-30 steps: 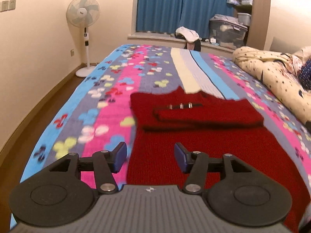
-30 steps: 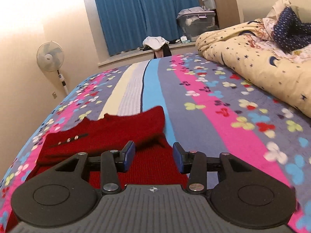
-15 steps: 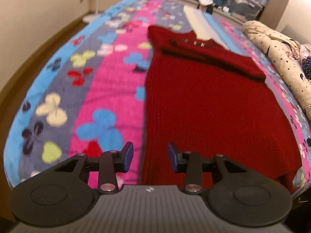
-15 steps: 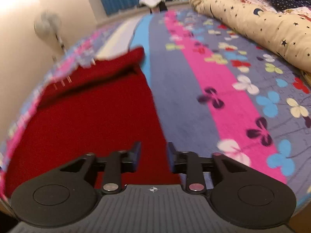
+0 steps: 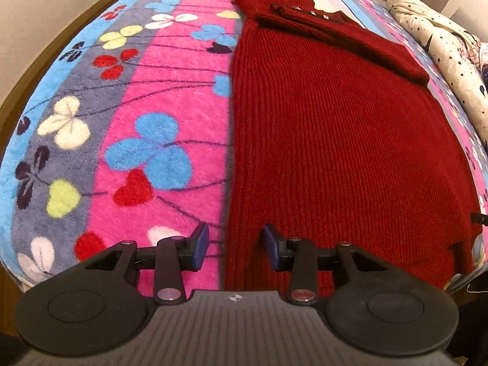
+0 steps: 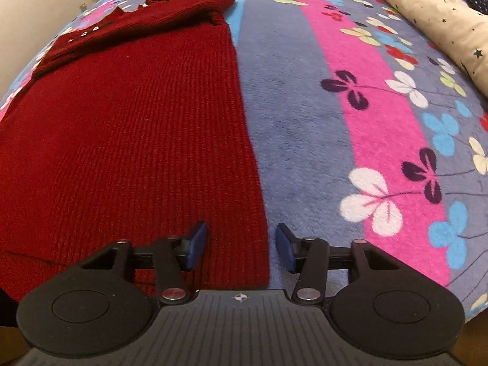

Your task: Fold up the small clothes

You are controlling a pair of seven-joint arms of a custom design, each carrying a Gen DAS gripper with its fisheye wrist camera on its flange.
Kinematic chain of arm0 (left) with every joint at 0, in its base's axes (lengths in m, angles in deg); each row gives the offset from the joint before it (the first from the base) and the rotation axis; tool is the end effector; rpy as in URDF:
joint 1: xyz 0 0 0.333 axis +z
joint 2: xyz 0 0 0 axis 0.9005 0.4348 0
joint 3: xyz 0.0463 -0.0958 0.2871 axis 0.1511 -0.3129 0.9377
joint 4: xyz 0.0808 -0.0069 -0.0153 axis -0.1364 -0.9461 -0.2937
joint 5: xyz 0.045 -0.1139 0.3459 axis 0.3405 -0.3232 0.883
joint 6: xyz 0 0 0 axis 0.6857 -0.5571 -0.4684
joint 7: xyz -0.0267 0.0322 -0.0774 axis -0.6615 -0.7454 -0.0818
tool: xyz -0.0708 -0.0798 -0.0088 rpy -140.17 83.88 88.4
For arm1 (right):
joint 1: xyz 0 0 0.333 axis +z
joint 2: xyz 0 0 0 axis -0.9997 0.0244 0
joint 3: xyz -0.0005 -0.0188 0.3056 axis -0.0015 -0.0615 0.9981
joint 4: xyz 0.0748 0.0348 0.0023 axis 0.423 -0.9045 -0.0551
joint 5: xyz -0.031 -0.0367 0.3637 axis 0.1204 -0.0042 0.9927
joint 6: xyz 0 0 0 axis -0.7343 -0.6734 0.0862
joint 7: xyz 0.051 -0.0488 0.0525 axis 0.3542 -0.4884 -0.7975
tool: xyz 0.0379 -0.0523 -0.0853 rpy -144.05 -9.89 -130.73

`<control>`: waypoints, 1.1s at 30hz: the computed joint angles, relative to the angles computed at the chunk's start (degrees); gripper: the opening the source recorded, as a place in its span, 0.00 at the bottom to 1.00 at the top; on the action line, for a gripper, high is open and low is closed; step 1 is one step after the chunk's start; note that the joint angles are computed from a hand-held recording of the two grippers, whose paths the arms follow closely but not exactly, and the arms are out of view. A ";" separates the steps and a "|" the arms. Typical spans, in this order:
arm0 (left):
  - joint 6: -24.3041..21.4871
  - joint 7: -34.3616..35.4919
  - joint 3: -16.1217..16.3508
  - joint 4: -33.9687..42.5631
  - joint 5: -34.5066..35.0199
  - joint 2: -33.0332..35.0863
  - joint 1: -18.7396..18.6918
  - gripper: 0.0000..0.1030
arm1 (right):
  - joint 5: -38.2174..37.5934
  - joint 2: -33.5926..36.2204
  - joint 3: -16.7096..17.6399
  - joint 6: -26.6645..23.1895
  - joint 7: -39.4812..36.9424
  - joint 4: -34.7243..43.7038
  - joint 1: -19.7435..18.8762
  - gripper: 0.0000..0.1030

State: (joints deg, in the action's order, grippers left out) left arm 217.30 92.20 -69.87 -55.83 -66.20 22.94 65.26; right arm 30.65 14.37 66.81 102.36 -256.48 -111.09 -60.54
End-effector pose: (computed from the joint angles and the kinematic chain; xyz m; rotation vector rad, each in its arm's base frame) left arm 0.7462 -0.0996 0.3906 -1.5455 2.5211 -0.6913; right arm 0.4906 0.3035 0.3702 -1.3065 2.3743 -0.5423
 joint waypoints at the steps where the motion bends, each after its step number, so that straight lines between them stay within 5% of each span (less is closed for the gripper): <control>1: 0.07 0.50 -0.11 -0.09 0.10 -0.02 0.02 0.42 | -0.60 -0.26 -0.09 1.48 0.26 -0.44 -0.07 0.26; 3: 0.76 2.54 -0.98 -1.25 -0.56 -0.67 0.61 0.09 | -2.51 -0.41 -0.13 1.20 0.72 -0.20 0.45 0.13; 6: 5.56 7.97 -2.74 -6.54 -2.91 -3.86 1.97 0.07 | -8.93 -3.02 -0.91 3.88 8.55 -2.67 0.95 0.10; 8: 8.22 10.73 -4.51 -9.44 -6.80 -6.00 4.00 0.07 | -21.21 -7.02 -1.13 4.91 22.68 -5.54 1.29 0.10; 10: 10.43 14.66 -7.25 -12.50 -13.45 -8.39 7.36 0.06 | -34.34 -12.07 0.53 2.67 38.81 -9.24 1.24 0.09; 12: 11.42 15.89 -7.38 -14.35 -17.37 -9.91 8.35 0.06 | -39.93 -15.25 3.19 -0.72 46.05 -11.83 0.86 0.09; 14: 10.69 13.78 -5.22 -13.75 -16.77 -9.64 6.90 0.06 | -37.91 -15.24 4.54 0.01 43.12 -12.29 -0.31 0.09; 19: 1.18 2.90 0.36 -3.53 -7.37 -3.32 1.49 0.08 | -11.53 -8.62 4.18 6.43 17.58 -10.12 -3.44 0.09; 22: -0.14 -0.86 0.96 -1.88 -4.75 -2.24 0.90 0.18 | -8.68 -7.13 4.23 3.18 13.68 -7.67 -2.55 0.17; 25: 0.12 -2.09 0.37 -1.73 -4.35 -2.04 1.36 0.28 | -7.91 -6.54 4.05 0.70 13.17 -6.42 -1.68 0.44; 33: -1.18 -2.11 0.14 -1.32 -1.67 -1.10 0.70 0.29 | -2.62 -3.65 2.73 1.99 5.71 -4.76 -1.62 0.45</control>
